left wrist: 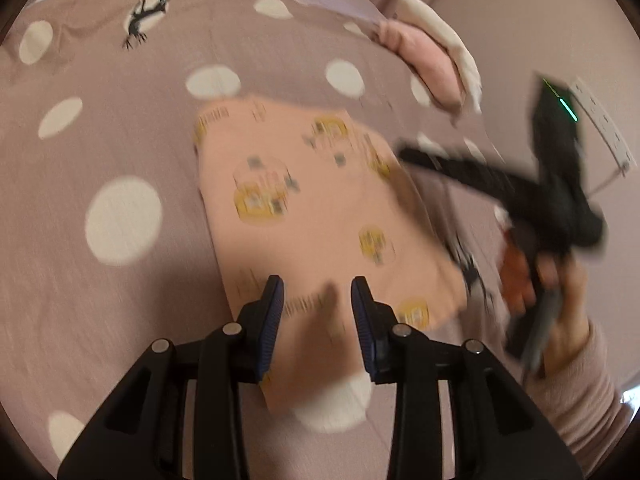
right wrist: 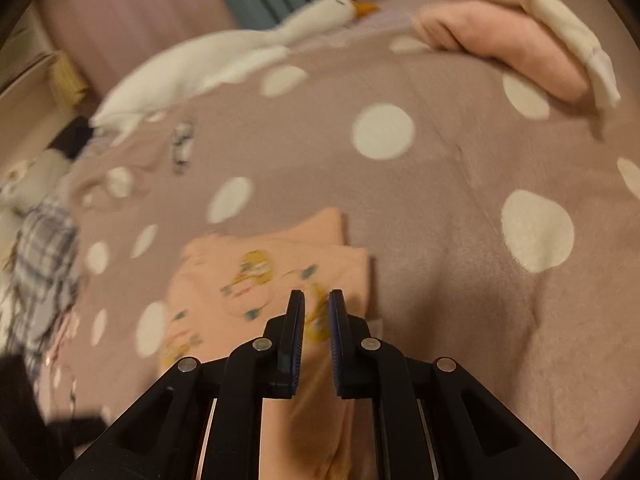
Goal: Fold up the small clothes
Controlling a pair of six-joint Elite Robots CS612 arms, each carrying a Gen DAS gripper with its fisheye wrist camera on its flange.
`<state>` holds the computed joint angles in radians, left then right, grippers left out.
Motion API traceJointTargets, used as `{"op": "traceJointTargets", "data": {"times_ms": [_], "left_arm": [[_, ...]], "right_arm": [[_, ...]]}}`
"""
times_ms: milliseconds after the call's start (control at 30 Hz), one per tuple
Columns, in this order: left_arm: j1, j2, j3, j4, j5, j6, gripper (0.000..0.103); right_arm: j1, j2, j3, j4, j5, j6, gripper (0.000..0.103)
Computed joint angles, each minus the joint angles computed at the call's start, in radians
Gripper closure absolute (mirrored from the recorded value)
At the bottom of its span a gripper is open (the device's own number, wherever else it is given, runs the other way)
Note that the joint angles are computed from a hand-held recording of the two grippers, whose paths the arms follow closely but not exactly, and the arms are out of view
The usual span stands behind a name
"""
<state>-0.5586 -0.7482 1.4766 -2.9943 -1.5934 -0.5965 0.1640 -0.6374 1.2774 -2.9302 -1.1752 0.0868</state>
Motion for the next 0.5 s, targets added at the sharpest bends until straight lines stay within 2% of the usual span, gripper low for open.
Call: {"op": "traceJointTargets", "data": {"times_ms": [167, 267, 433, 500], "left_arm": [[0.030, 0.058, -0.117, 0.047, 0.019, -0.044, 0.071], [0.037, 0.085, -0.172, 0.083, 0.037, -0.064, 0.071], [0.044, 0.134, -0.263, 0.214, 0.065, -0.090, 0.071], [0.049, 0.148, -0.281, 0.231, 0.070, -0.103, 0.071]], "right_arm": [[0.006, -0.049, 0.101, -0.058, 0.023, -0.146, 0.093], [0.011, -0.062, 0.141, -0.083, 0.027, -0.213, 0.093], [0.019, -0.062, 0.160, -0.063, -0.015, -0.246, 0.093], [0.014, -0.063, 0.171, -0.057, -0.002, -0.229, 0.093]]}}
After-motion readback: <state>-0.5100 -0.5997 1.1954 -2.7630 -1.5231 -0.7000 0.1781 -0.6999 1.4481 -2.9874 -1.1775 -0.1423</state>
